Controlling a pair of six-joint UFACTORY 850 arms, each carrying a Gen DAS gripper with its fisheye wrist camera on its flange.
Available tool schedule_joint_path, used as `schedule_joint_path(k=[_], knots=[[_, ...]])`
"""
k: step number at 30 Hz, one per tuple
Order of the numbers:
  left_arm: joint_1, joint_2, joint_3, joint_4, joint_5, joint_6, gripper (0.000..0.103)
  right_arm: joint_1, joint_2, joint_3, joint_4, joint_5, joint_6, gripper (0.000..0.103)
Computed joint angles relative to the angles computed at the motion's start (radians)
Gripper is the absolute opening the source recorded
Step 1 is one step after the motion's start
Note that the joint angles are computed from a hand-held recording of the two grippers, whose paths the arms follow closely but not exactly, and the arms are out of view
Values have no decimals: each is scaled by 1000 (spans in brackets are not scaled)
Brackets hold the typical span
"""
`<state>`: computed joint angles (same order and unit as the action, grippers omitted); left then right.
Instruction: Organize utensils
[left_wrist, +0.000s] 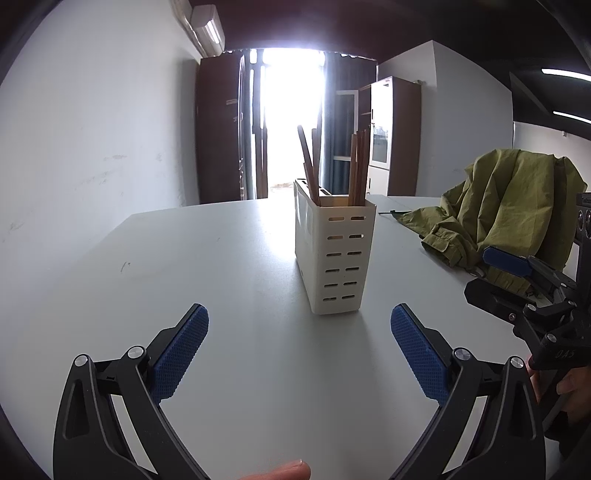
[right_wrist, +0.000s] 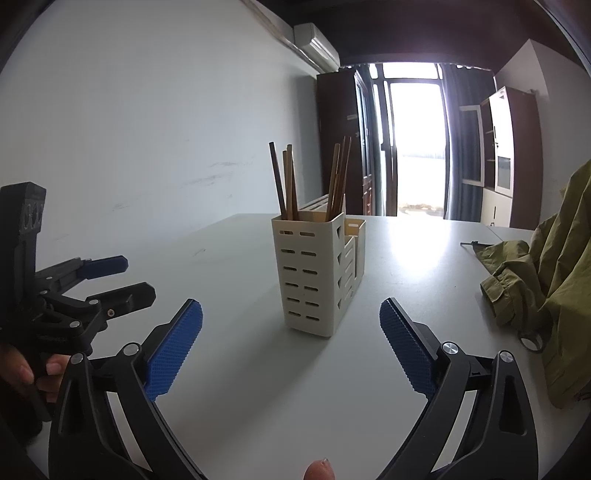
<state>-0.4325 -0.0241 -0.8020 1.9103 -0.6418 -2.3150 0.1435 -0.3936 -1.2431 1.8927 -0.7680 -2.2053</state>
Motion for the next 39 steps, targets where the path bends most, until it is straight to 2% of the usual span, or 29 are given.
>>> schedule_joint_path(k=[3,14,19,28,39], knots=[[6,-1,-1,-5,20,6,97,1,1,1,2,5,-7,98],[-3,-15,-6,-34,19,52,97,1,-3,-1,-9,17,13,98],[-12,-21,-9,-41,-2,70,97,-1,-2,1,-19,12,22,98],[-5,-23,-9,-29,21,58,97,1,-3,2,-14,21,18,98],[-11,-27,-12,-25,13,48,97,2,-3,3,-21,19,16,98]])
